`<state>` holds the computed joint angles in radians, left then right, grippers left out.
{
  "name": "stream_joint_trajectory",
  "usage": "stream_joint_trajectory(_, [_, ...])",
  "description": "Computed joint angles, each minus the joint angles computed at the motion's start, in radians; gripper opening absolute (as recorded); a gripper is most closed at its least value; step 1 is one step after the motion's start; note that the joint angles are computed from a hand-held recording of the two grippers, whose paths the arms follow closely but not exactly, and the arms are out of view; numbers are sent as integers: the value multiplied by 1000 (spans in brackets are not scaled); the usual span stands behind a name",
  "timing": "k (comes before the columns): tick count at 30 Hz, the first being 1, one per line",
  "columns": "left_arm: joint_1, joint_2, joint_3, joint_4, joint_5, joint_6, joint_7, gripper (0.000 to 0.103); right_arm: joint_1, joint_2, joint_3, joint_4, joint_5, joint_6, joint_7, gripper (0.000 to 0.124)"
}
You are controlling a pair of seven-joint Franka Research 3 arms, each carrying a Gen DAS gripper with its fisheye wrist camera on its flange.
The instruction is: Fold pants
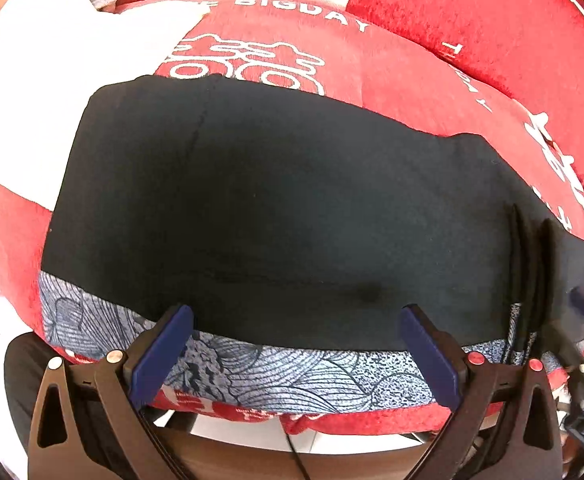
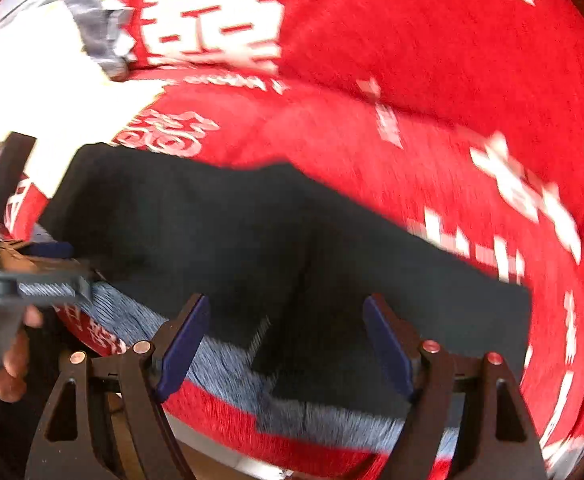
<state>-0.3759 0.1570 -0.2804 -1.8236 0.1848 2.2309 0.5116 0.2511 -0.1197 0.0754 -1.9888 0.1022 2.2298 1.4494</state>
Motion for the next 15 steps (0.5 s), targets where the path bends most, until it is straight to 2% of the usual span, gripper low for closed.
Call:
stream_joint_trajectory(2, [2, -11, 4, -15, 16, -8, 2, 103, -5, 29, -2, 1, 3, -45, 42, 82])
stream_joint_trajectory(3, [5, -14, 5, -22, 16, -6, 8, 103, -2, 34, 3, -6, -15, -42, 59, 87])
stream_joint_trajectory(4, [9, -22, 4, -35, 6, 9, 21, 103, 7, 21, 14, -32, -52, 3, 62, 95])
stream_joint_trajectory(6, [18, -50, 2, -68, -17, 43, 51, 103, 32, 33, 34, -18, -78, 3, 41, 98])
stream_joint_trajectory(9, [34, -108, 2, -137, -78, 112, 111, 103, 68, 51, 57, 4, -145, 47, -2, 100])
stream_joint_trajectory(10, [35, -123, 5, -149, -70, 107, 102, 103, 77, 70, 54, 29, -117, 43, -42, 100])
stream_joint_trajectory(11, [33, -133, 6, -145, -16, 55, 54, 103, 85, 90, 52, 56, -98, 32, -68, 100])
stream_joint_trajectory(12, [38, -161, 11, -173, -10, 60, 42, 103, 90, 105, 50, 72, -87, 25, -93, 100])
stream_joint_trajectory(14, [56, -233, 30, -276, -109, 170, 90, 103, 105, 154, 51, 128, -88, -5, -144, 100])
stream_joint_trajectory(15, [66, -254, 35, -304, -105, 172, 71, 103, 110, 170, 50, 147, -82, -17, -165, 100])
